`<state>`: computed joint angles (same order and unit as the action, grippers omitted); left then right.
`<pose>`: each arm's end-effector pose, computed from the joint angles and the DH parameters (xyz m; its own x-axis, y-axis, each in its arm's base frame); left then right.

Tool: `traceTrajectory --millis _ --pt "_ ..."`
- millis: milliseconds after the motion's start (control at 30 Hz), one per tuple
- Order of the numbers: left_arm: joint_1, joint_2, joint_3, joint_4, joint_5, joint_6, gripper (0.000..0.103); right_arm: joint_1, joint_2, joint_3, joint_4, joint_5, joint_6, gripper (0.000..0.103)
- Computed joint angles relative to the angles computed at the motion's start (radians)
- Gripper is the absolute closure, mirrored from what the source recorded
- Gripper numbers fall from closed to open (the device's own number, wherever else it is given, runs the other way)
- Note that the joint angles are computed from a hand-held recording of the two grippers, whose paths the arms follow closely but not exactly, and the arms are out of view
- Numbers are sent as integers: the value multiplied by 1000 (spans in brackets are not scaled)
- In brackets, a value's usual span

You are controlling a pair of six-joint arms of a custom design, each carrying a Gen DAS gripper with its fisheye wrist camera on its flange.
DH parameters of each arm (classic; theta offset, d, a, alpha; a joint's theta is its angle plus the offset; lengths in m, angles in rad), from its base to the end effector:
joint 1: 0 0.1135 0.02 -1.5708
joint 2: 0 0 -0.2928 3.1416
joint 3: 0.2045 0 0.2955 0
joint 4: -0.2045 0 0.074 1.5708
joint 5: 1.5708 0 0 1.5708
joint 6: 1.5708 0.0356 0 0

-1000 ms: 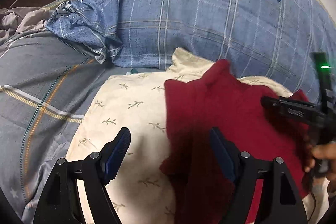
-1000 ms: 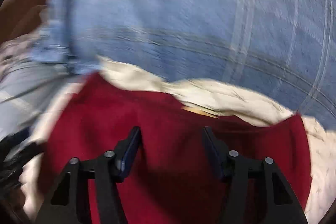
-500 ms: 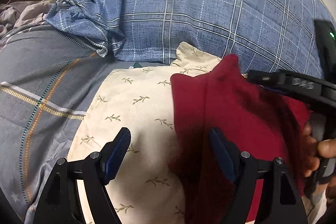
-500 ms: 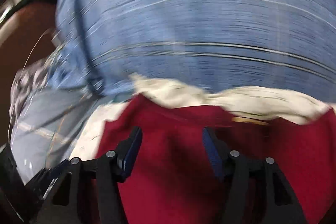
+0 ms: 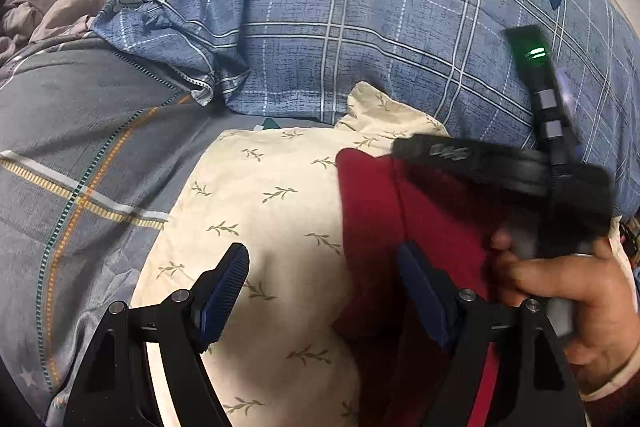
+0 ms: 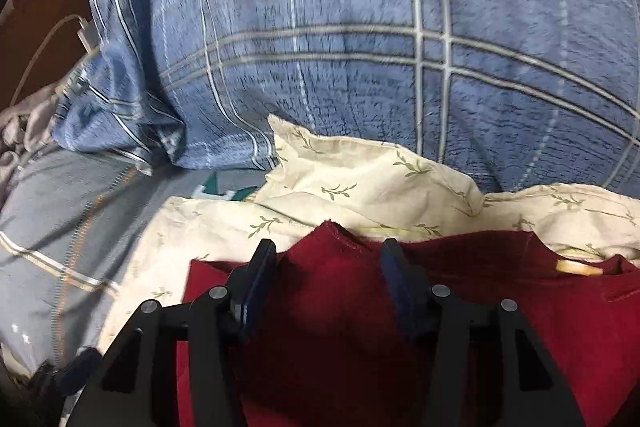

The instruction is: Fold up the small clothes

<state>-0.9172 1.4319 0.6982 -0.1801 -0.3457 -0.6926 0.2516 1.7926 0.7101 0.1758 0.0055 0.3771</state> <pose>0.1921 -0.2310 0.1692 -0.7671 0.0136 -0.6414 0.1706 0.9681 -0.1835 0.3300 0.0846 0.0854 -0.7995 0.1747 -0.5746 0.0524 0.9734 0.2229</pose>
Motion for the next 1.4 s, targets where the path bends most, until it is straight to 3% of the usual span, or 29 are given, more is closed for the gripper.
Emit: traceTrajectory --millis 167,300,433,567,633,733,800,867,933,1000,1133,1267,1333,1400 --pt "-21 -10 -6 -6 -19 0 26 -115 -310 -238 -27 1 -86 48" --pt "-28 -22 -15 -4 -27 -15 26 -410 -562 -368 -141 -44 -228 48" --pt "-42 -6 -10 0 -45 -21 26 -694 -523 -360 -160 -130 -293 47" --pt "-50 28 5 -7 -69 -17 26 -778 -345 -343 -34 -165 -297 48" --pt "-43 38 7 -4 -61 -14 26 -732 -261 -341 46 -95 -287 47" --pt "-16 12 -7 4 -10 -4 26 -674 -325 -344 -3 -35 -282 46" --pt "19 -36 -38 15 79 25 26 -639 -399 -353 -77 -5 -263 46" --pt "68 -74 -60 12 207 62 26 -588 -512 -365 -176 -52 -214 45" --pt "113 -110 -79 7 314 76 26 -472 -598 -354 -271 -98 -137 30" --pt "133 -132 -85 4 336 91 26 -324 -600 -318 -307 -114 -64 23" --pt "136 -137 -81 -33 317 141 24 -21 -381 -141 -268 -117 79 23" --pt "131 -95 -65 -50 299 147 24 74 -111 67 -292 -106 108 22" --pt "140 -92 -62 -47 311 140 24 109 -66 110 -351 -80 103 20" --pt "150 -103 -70 -35 321 128 24 142 -26 141 -380 -10 81 11"
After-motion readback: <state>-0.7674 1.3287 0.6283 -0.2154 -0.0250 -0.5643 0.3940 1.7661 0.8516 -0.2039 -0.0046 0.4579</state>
